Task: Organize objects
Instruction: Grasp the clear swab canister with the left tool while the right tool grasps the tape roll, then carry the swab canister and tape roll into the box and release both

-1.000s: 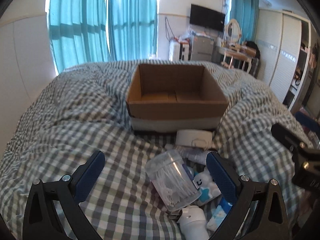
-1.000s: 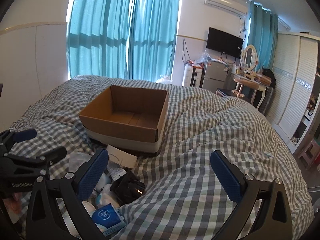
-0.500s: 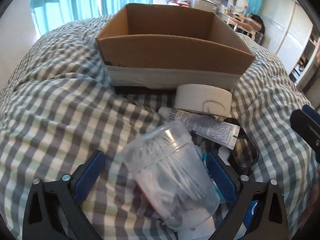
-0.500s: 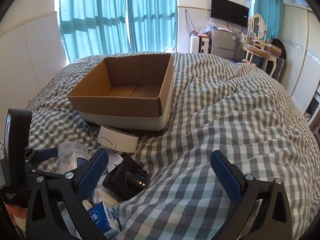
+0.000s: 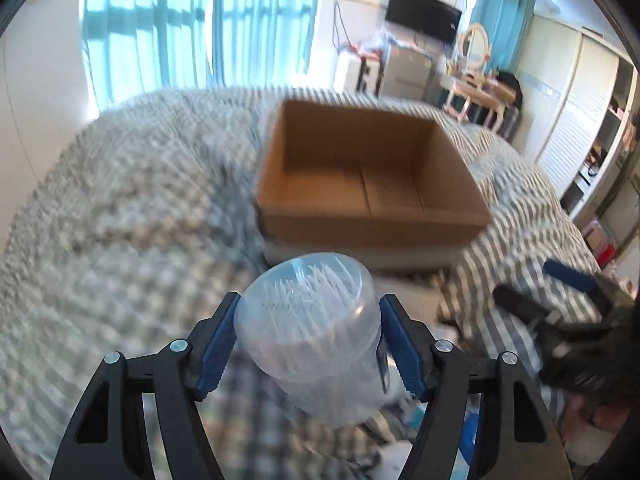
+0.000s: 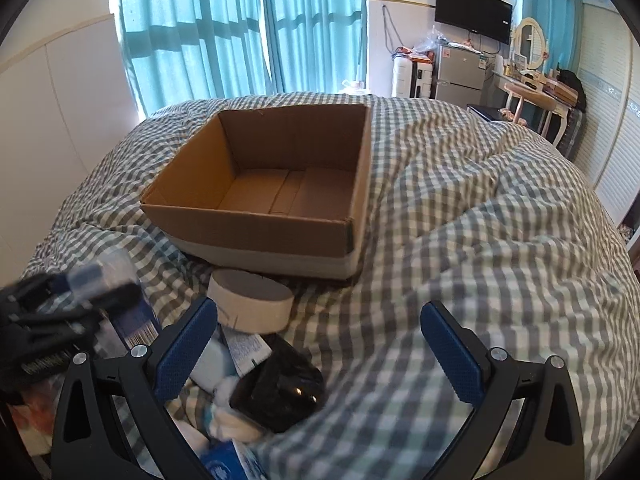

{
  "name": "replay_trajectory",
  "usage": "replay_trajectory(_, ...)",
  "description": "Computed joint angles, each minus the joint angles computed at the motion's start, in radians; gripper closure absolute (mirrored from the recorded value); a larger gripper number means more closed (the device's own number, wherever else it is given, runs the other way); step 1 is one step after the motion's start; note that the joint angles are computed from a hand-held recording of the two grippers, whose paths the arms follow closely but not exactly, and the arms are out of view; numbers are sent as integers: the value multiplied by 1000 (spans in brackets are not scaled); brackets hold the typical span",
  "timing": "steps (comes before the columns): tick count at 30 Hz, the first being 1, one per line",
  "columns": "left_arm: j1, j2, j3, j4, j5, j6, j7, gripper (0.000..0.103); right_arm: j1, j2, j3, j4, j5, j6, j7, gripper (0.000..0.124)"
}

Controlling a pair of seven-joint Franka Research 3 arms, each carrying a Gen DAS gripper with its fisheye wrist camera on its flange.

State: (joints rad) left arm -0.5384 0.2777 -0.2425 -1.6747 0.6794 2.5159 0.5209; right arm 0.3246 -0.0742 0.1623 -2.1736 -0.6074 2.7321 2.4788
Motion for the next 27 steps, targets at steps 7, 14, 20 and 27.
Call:
replay_trajectory(7,-1,22,34,33,115,-75,-38,32,62,163,-28,121,267,-30,-226,28)
replay_trajectory(14,18,55,39,30,111,-21,-22,33,100,252,-68,204,421,-73,-328,33)
replay_trajectory(20,33,73,32,20,42,31,16,35,117,301,-68,239,526,-76,-425,43)
replay_trajectory(27,19,54,46,-1,49,54,-6,36,184,256,-113,192,365,-57,-335,47)
